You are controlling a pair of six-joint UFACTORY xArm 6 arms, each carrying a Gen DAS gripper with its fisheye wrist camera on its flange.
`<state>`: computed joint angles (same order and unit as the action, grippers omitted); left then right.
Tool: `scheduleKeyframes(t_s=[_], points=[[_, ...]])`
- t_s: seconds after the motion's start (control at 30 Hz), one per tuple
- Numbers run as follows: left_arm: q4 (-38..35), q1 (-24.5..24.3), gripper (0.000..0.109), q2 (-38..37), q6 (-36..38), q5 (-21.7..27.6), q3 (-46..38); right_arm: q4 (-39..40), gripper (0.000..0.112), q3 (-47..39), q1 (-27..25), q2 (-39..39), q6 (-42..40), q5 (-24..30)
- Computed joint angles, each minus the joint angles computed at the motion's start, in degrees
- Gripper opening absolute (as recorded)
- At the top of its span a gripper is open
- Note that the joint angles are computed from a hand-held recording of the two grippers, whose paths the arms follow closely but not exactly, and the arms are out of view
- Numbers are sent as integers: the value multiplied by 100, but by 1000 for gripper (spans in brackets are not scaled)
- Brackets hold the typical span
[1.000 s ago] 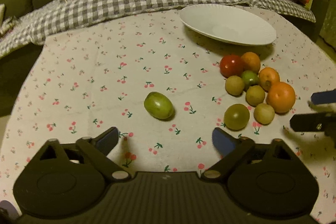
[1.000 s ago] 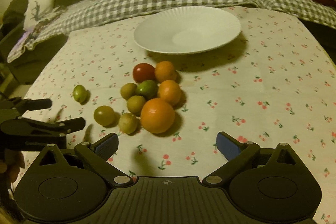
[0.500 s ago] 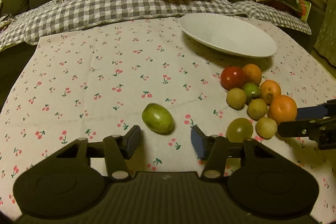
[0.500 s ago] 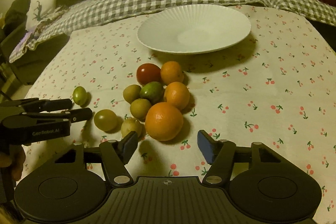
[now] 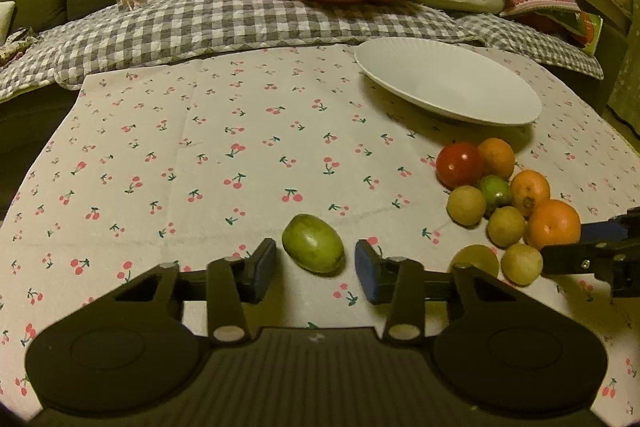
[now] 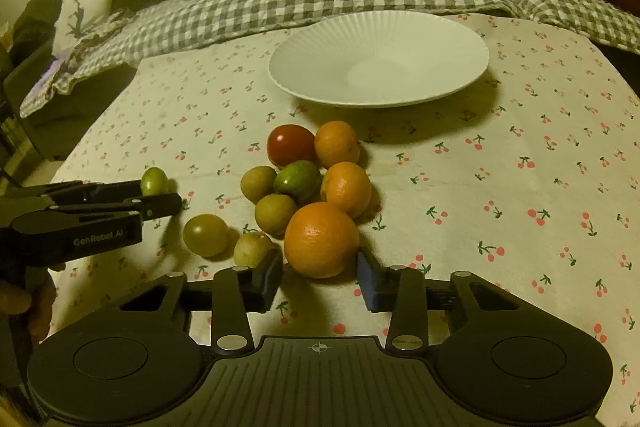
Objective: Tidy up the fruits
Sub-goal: 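Grasp the green plum with the left tool while the right tool grasps a mandarin, then carry both fruits onto the white plate and open both tools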
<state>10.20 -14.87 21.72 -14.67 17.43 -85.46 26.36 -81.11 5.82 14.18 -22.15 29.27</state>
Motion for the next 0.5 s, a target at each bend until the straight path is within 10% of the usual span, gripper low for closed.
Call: scheduleKeyframes(t_s=[0.5], points=[[-456, -36, 31, -6, 154, 277, -130, -5, 35, -1, 5, -36, -73, 14]])
